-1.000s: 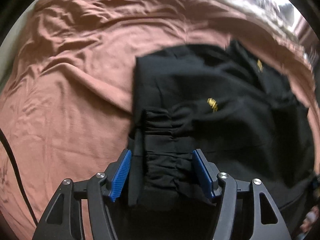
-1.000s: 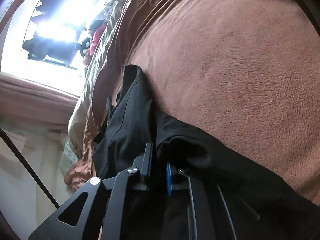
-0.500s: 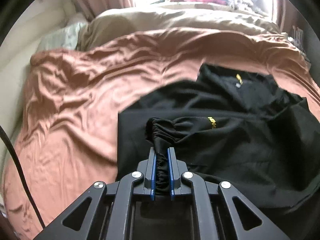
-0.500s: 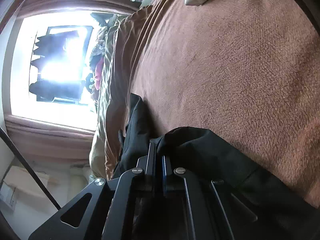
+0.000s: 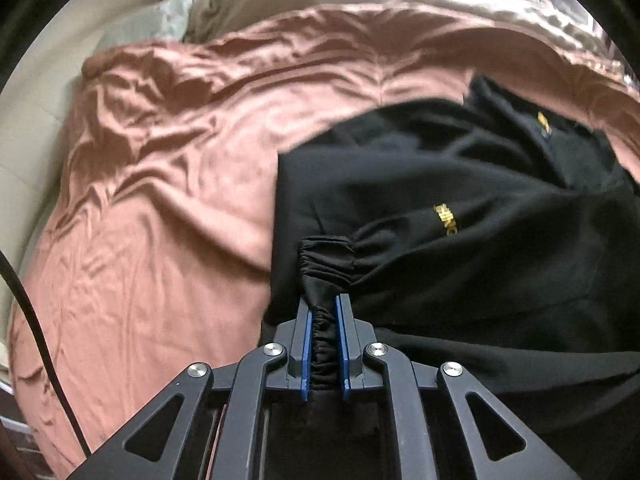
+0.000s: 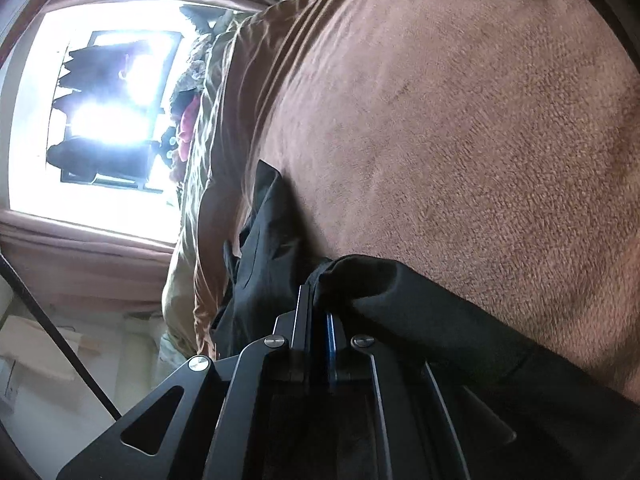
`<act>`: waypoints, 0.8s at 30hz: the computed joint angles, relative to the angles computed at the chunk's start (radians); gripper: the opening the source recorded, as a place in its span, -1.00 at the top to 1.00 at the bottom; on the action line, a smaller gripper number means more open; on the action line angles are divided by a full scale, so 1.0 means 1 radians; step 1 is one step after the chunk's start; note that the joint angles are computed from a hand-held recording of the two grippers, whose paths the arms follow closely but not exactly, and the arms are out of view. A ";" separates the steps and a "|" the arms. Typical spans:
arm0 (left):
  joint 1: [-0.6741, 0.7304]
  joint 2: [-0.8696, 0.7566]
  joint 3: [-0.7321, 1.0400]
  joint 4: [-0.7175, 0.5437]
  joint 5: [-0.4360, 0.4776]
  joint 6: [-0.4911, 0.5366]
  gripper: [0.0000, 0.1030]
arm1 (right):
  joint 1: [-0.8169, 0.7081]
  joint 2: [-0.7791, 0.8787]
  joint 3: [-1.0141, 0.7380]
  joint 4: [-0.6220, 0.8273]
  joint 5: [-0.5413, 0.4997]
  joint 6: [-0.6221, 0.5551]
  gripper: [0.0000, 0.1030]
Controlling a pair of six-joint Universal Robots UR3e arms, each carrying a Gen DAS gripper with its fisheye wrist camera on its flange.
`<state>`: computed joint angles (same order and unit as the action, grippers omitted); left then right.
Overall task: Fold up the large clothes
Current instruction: 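Pull the cuff across the jacket with the left tool while the right tool grips the jacket side, then open the left tool and lay the cuff onto the jacket body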
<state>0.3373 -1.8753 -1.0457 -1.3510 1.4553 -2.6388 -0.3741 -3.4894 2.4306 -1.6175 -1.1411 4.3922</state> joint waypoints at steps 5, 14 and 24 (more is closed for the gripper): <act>0.040 -0.014 0.120 -0.116 -0.036 0.037 0.50 | 0.026 0.144 -0.105 0.006 0.010 -0.011 0.92; 0.065 0.043 0.199 -0.110 -0.101 0.028 -0.15 | -0.055 0.225 -0.279 0.025 0.114 -0.136 -0.04; -0.244 0.030 0.202 -0.167 -0.185 -0.030 -0.15 | -0.110 0.124 -0.120 0.002 0.118 -0.236 0.10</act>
<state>0.0930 -1.8449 -0.8435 -1.5181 1.2702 -2.6686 -0.4845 -3.3653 2.3105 -1.6159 -1.0229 4.1564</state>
